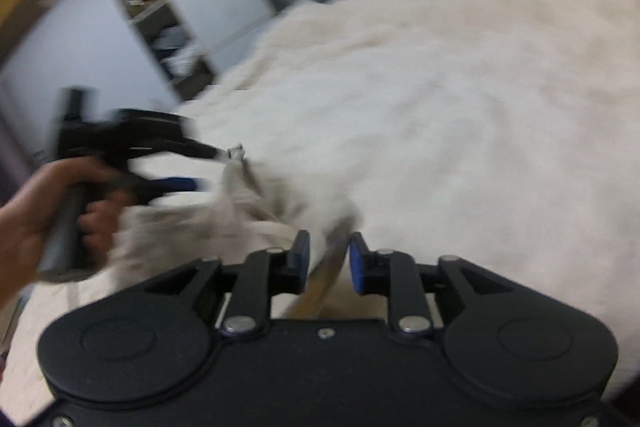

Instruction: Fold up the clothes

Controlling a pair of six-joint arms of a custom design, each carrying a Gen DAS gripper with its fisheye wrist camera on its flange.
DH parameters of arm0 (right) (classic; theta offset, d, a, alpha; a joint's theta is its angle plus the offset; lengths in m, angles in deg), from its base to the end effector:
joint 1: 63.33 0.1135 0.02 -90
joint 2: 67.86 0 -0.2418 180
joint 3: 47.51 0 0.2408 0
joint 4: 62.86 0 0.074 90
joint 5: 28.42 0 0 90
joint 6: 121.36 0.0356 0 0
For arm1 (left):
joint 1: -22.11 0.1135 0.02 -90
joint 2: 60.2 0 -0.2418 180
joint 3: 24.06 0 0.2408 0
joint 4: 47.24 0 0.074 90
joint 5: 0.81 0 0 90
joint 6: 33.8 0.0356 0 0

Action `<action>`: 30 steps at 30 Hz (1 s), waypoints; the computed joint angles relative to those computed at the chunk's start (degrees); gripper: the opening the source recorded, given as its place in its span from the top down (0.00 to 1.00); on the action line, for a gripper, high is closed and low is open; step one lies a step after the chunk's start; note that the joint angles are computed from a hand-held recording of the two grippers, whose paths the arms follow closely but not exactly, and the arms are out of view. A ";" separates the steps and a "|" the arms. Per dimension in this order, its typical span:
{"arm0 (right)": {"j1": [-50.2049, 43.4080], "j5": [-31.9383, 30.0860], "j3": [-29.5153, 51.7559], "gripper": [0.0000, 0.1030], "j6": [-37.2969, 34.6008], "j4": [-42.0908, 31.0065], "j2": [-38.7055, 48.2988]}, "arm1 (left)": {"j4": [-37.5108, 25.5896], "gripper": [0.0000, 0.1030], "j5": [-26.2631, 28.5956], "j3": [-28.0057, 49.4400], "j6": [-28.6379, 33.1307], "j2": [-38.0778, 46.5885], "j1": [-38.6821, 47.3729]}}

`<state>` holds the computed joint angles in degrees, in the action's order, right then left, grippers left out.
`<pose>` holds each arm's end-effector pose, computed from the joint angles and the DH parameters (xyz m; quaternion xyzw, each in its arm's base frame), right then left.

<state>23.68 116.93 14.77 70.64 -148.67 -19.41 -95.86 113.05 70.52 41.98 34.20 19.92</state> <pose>0.0356 0.1209 0.2624 0.1862 0.8577 0.1743 0.4464 0.3492 -0.0278 0.2756 -0.0229 0.9174 -0.2408 0.3160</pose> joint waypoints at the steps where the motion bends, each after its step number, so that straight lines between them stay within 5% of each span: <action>1: -0.24 0.59 -0.39 0.79 1.87 -1.55 -0.55 | -0.88 0.33 2.00 0.57 0.74 -0.70 1.76; 5: -0.98 3.18 -0.67 0.78 -1.83 1.38 -0.40 | -7.02 0.24 7.39 2.05 8.45 -5.56 13.25; 11: -0.42 1.07 -0.43 0.72 -15.10 14.19 3.23 | -26.42 0.16 17.09 8.51 26.41 -2.04 33.11; 12: 2.62 1.61 1.44 0.69 -12.39 11.30 4.52 | -29.80 0.16 17.84 9.18 30.57 0.14 34.47; 13: 2.78 0.77 0.89 0.66 -19.11 18.01 5.74 | -30.47 0.16 18.10 8.91 32.12 0.68 34.91; 17: 6.21 -1.43 3.03 0.60 -27.81 26.58 11.24 | -28.40 0.16 22.10 5.20 40.25 4.38 34.78; 20: 6.16 -3.61 5.70 0.58 -32.40 29.79 14.24 | -24.47 0.17 24.30 0.98 38.08 7.29 34.54; 23: 3.14 -7.21 8.43 0.58 -36.22 32.23 14.86 | -22.17 0.16 32.42 -5.92 40.84 7.31 36.40; 26: -9.73 -20.31 16.13 0.58 -50.81 34.46 19.21 | -9.41 0.13 37.54 -15.76 35.57 4.98 35.06; 30: -13.37 -27.30 26.27 0.58 -55.78 29.00 27.21 | 0.63 0.13 38.65 -15.99 23.12 8.36 33.80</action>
